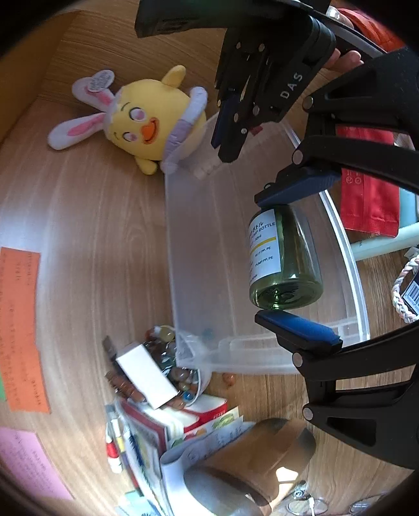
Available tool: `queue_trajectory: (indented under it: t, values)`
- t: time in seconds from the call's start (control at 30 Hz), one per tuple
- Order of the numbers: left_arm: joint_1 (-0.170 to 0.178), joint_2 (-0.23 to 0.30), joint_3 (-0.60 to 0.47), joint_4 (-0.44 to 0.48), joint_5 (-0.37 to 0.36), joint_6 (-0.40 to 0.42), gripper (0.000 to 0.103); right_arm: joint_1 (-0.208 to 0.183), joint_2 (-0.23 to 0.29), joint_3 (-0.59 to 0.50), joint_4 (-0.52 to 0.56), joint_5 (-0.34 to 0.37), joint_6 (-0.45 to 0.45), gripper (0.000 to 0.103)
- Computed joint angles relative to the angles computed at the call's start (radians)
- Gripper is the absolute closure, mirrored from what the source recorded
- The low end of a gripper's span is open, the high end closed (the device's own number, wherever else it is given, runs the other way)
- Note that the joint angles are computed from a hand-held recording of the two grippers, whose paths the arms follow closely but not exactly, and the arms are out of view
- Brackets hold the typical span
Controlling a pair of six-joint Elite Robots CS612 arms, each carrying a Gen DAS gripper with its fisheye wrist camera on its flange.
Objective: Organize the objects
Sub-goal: 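Carry the green bottle and white tube into the clear box and release both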
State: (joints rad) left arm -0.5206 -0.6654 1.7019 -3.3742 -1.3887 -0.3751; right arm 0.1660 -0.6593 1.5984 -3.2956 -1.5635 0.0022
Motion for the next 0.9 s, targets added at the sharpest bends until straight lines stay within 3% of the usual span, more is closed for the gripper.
queue_trajectory:
  t: [0.27, 0.67, 0.83, 0.9]
  values:
    - [0.008, 0.015, -0.028, 0.054, -0.028, -0.001, 0.038, 0.002, 0.014, -0.030, 0.076, -0.009, -0.017, 0.089]
    - [0.003, 0.012, -0.028, 0.069, -0.008, 0.019, 0.038, 0.006, 0.021, -0.045, 0.116, -0.023, -0.028, 0.089]
    - [0.003, 0.006, -0.015, 0.047, -0.008, 0.016, 0.029, 0.002, 0.013, -0.041, 0.136, -0.002, -0.022, 0.089]
    - [0.000, 0.000, -0.003, 0.026, 0.002, 0.018, 0.026, 0.002, 0.008, -0.033, 0.130, -0.002, -0.026, 0.084]
